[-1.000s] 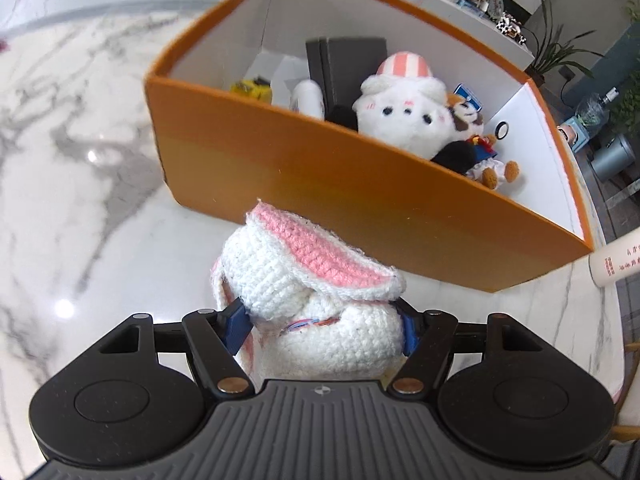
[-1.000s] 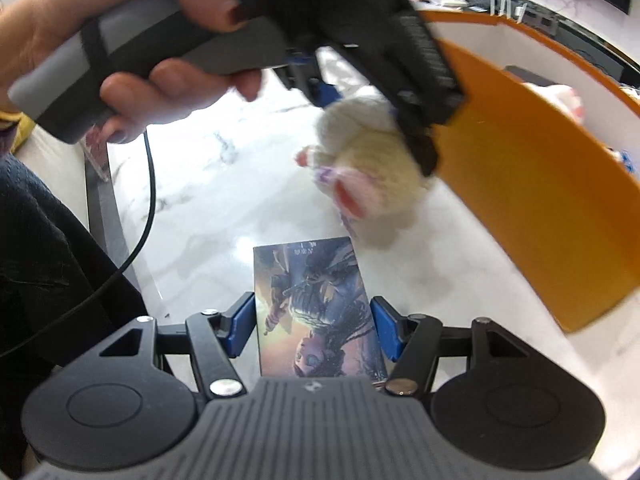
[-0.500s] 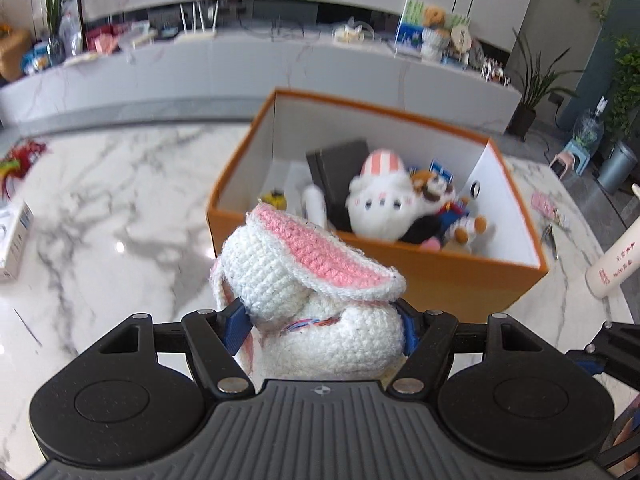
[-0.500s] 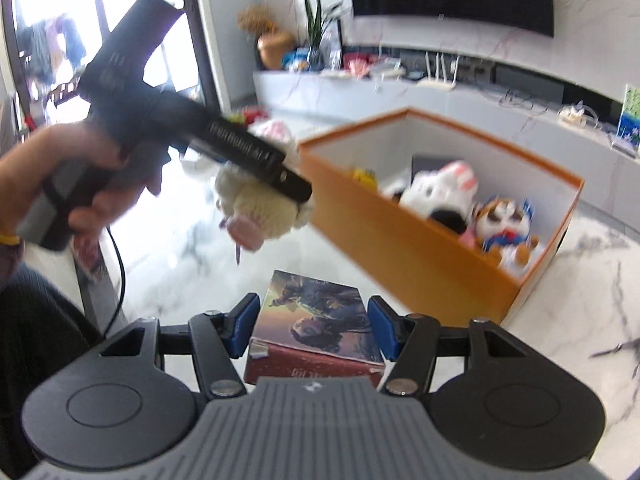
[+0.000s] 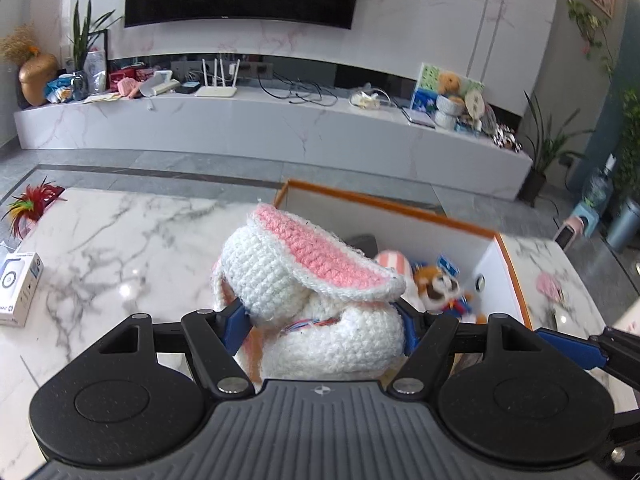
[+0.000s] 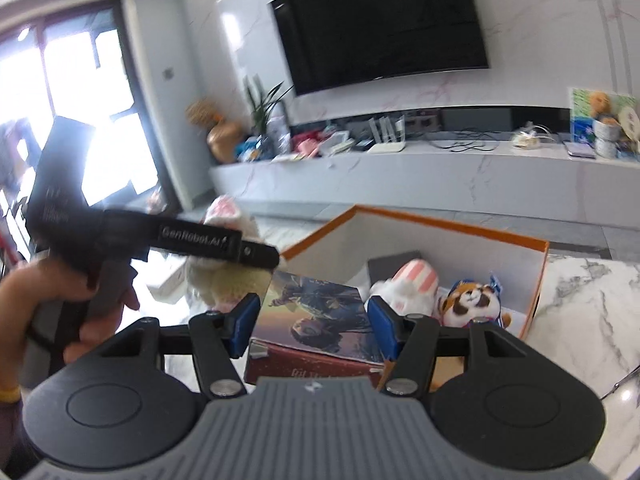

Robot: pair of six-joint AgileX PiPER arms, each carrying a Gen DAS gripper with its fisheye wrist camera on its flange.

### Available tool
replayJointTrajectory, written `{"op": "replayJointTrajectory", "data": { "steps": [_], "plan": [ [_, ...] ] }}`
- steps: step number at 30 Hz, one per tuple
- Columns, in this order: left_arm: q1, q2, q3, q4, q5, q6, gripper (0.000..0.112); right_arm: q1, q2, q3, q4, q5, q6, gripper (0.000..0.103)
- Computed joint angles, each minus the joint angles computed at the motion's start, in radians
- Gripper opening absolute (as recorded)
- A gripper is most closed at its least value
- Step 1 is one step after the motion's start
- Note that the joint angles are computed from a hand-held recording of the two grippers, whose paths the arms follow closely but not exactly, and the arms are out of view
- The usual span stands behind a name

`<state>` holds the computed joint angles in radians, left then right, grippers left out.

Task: Organize objects
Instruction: 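Carry the bunny and card box over the orange box with both tools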

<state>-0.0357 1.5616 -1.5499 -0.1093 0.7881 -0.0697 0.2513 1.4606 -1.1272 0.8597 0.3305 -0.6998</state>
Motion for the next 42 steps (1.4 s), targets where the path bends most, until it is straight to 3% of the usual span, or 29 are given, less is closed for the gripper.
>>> {"op": "replayJointTrajectory", "data": {
  "steps": [6,10,17,28,42],
  "plan": [
    [0.002,0.091,-0.074,0.015,-0.039,-0.044,0.082,-0.029,0.067,-0.036,0.085,-0.091,0.049,0.061],
    [-0.003,0.145,-0.112,0.012,-0.072,-0.066,0.082,-0.051,0.121,-0.057,0.272,-0.12,-0.07,0.061],
    [-0.018,0.249,-0.18,0.038,-0.074,-0.103,0.082,-0.054,0.238,-0.142,0.311,-0.131,-0.067,0.061],
    [-0.042,0.335,-0.26,0.103,-0.026,-0.176,0.082,-0.03,0.356,-0.261,-0.183,-0.152,0.364,0.061],
    [-0.056,0.354,-0.281,0.115,-0.013,-0.186,0.082,0.011,0.395,-0.299,-0.785,-0.165,0.948,0.061]
  ]
}}
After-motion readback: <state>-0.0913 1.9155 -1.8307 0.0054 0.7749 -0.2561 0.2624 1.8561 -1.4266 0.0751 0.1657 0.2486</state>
